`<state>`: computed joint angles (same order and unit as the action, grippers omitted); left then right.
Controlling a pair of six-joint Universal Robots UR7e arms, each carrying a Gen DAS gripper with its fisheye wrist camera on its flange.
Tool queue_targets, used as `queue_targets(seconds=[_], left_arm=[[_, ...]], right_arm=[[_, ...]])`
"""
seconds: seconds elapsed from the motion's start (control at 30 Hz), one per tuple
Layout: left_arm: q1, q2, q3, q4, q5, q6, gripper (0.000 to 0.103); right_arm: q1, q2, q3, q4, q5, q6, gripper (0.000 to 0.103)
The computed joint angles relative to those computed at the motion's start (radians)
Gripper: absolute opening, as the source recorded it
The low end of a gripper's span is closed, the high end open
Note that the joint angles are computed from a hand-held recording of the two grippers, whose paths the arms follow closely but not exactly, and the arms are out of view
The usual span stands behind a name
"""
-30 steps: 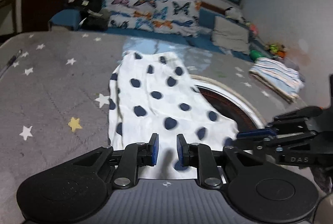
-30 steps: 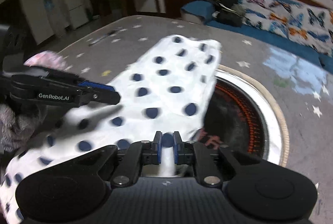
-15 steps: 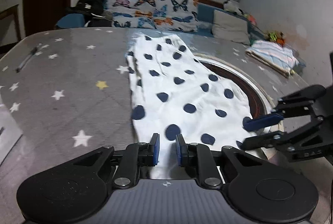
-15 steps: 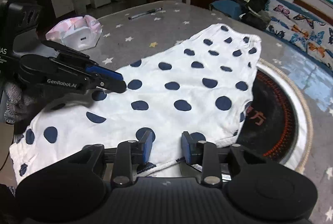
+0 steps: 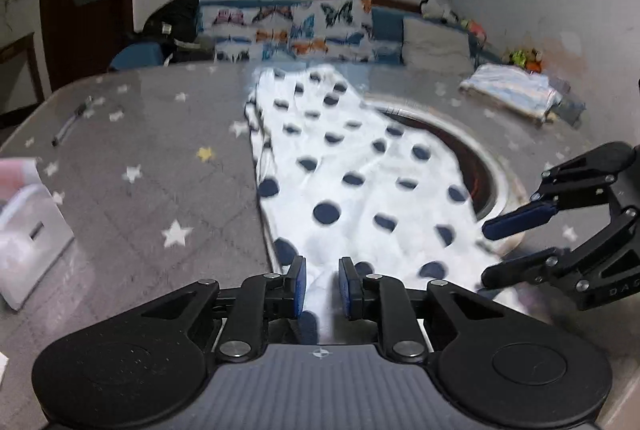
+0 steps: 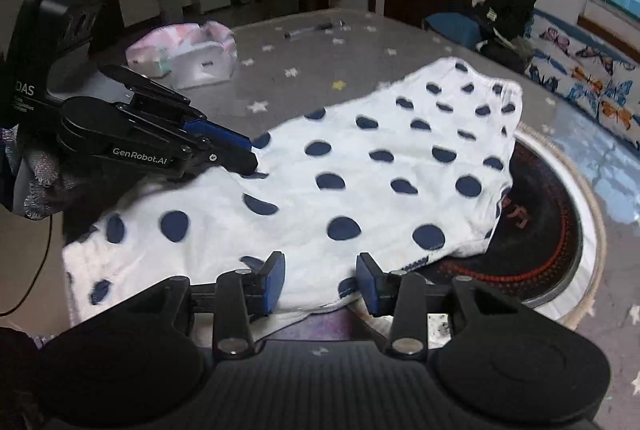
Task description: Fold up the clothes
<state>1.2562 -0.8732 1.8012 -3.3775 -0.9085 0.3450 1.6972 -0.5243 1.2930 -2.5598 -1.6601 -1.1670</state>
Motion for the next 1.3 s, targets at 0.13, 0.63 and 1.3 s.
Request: queue_targets(seconds=[0.13,0.63,1.3], left_arm=[[-0.022,-0.017,0.036,-0.029,-0.046,0.017,0.019],[-0.053,-0.035,0.149,-0.113,-0.025,0.054,0.021],[-0.054,-0.062,0.21,-0.084,0.001,0.02,0.021]], right_arm=[[0.0,-0.023,0.032,0.033,0.036,0.005,0.04],[0.002,-0.098,0.157,0.042,0.035,-0.058,0.04],[-0.006,-0.118,0.176,0.126,0.009,-0.028,0.04]])
